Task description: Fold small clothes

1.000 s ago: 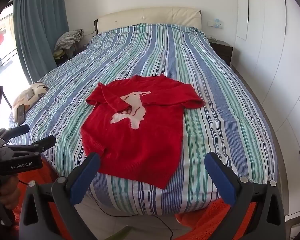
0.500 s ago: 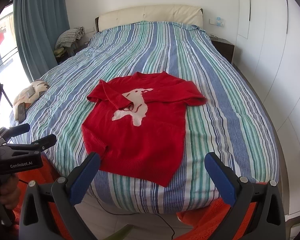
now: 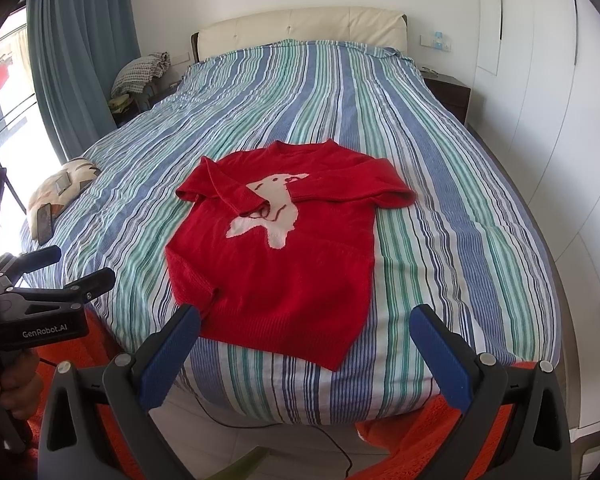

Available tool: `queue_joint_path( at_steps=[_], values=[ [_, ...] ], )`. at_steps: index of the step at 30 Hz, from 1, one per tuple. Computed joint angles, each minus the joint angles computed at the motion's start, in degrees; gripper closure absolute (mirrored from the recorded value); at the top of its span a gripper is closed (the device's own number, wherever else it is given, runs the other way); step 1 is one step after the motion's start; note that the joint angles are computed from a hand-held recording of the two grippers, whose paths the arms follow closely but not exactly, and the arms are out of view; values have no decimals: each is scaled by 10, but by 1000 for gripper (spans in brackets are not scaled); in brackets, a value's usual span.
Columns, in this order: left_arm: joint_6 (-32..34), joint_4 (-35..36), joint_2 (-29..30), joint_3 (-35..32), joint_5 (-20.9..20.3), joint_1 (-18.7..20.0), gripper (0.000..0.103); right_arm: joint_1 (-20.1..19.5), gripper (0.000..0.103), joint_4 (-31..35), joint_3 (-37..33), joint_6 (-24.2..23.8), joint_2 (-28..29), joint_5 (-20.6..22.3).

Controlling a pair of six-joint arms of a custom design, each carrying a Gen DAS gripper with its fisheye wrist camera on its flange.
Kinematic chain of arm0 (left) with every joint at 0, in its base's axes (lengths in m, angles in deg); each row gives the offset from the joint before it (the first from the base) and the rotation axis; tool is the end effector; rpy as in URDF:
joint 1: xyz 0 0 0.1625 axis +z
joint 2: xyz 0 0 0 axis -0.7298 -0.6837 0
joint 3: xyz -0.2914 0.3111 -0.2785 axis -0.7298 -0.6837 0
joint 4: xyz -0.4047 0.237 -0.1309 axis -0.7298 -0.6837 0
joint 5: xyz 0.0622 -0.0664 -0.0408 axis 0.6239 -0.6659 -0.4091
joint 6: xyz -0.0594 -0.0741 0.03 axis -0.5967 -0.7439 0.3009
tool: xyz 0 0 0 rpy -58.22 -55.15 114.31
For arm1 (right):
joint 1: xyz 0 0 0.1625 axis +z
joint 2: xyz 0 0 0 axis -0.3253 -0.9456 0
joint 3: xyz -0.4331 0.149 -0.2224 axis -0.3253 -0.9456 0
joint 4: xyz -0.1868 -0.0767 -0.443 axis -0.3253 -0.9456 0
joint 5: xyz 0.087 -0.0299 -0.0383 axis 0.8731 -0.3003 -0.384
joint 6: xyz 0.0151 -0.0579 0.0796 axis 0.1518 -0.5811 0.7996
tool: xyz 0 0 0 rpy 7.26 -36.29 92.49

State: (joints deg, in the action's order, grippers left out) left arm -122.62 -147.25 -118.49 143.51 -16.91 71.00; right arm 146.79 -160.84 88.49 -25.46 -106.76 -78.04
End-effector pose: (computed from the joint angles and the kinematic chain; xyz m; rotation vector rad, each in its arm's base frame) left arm -0.3179 -0.3765 0.2570 0.3160 2.1508 -0.7367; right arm 0.3417 -0.3437 0.2670 0.4846 -2.3274 0.8042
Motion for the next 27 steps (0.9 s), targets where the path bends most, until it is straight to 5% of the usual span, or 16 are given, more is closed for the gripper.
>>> queue_joint_path(
  at_steps=[13,17,22,27],
  values=[
    [-1,7,-1,-1,0,0,1,0,0,-1,1,2,1,0],
    [9,17,-7,2,42,15,0,-6,0,-3,2,-3,1,-1],
    [122,-104,-4,10,81,111,1,-22,0,-30,8,-16,0,-40],
    [195,-204,87,-13,74,197,1,-41,0,-30,19,4,-5,-35]
  ],
)
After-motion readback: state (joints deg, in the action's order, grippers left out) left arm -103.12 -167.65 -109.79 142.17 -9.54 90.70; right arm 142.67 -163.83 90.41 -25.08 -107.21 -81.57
